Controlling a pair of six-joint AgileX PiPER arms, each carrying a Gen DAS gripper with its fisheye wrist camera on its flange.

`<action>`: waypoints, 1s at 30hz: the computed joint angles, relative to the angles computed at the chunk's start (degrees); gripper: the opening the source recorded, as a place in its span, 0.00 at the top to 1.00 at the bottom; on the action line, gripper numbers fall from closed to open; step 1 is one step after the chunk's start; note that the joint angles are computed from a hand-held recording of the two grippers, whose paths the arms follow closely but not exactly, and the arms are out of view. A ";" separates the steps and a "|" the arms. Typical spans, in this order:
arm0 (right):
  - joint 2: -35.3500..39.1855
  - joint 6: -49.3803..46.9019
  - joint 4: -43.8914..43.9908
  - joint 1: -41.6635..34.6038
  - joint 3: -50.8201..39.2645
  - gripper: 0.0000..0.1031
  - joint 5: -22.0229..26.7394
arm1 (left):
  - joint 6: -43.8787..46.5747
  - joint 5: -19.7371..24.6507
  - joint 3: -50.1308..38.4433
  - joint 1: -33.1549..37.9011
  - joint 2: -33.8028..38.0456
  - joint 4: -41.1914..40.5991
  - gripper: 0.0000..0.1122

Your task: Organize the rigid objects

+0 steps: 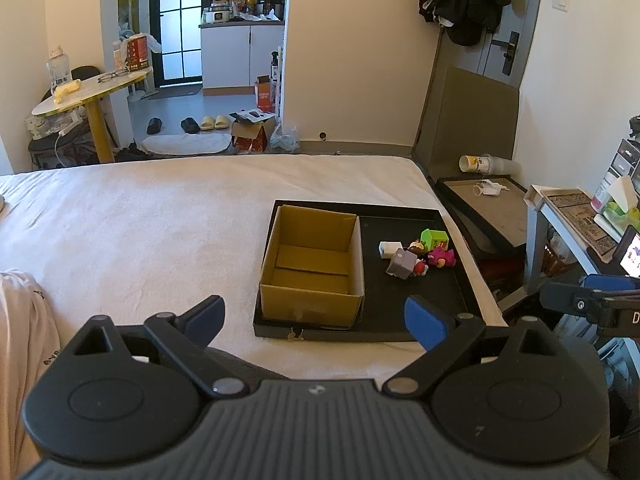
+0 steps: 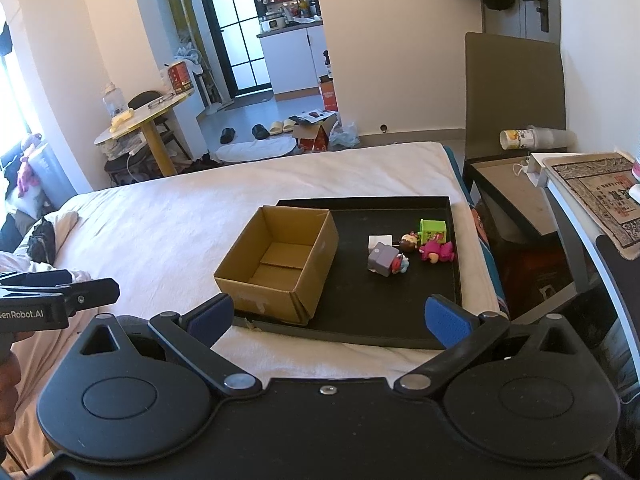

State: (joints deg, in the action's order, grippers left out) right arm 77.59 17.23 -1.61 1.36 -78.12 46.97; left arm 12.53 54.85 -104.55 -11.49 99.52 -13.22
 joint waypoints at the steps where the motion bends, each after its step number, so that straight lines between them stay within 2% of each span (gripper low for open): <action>1: -0.01 0.10 0.01 0.08 -0.01 0.00 0.03 | 0.01 0.08 -0.04 -0.02 0.00 -0.02 0.15; 30: 0.38 -1.32 -0.35 0.68 0.36 0.00 -0.52 | -0.67 -1.23 1.40 0.37 -0.12 0.28 0.15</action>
State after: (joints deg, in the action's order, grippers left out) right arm 77.97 15.91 -1.96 2.05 -77.76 46.44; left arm 11.86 53.62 -103.15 -11.12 99.40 -12.94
